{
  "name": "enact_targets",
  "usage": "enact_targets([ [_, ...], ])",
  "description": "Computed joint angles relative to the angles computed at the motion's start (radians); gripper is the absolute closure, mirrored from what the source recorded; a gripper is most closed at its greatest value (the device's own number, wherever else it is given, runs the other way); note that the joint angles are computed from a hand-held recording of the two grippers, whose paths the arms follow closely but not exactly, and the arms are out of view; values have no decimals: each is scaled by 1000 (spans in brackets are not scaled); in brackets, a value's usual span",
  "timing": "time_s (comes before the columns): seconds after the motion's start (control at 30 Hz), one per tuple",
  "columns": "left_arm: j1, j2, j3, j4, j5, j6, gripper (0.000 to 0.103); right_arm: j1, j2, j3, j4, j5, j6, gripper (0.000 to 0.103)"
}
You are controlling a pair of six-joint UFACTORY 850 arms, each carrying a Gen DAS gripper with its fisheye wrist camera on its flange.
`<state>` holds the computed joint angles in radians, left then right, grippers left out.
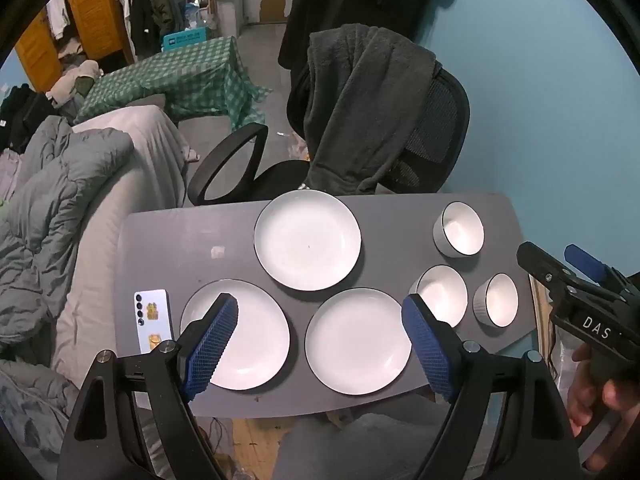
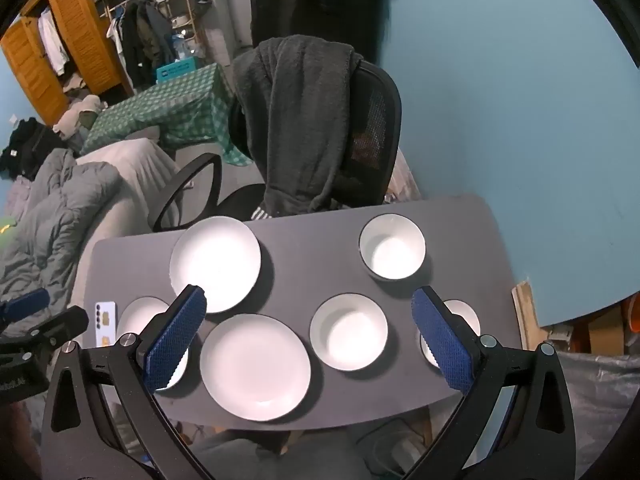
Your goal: Organize plates and bowls
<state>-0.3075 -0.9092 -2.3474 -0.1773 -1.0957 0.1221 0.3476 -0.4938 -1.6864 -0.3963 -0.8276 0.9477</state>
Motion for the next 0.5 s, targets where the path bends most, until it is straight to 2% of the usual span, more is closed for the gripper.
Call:
enact_targets([
  [0.17, -8, -38, -66, 13, -31, -12, 18, -2, -3, -3, 7, 5, -7, 2],
  [0.27, 5, 20, 42, -9, 23, 18, 18, -4, -6, -4, 16, 9, -16, 2],
  [0.5, 3, 20, 41, -10, 17, 12, 18, 1, 1, -6, 12, 0, -19, 2],
])
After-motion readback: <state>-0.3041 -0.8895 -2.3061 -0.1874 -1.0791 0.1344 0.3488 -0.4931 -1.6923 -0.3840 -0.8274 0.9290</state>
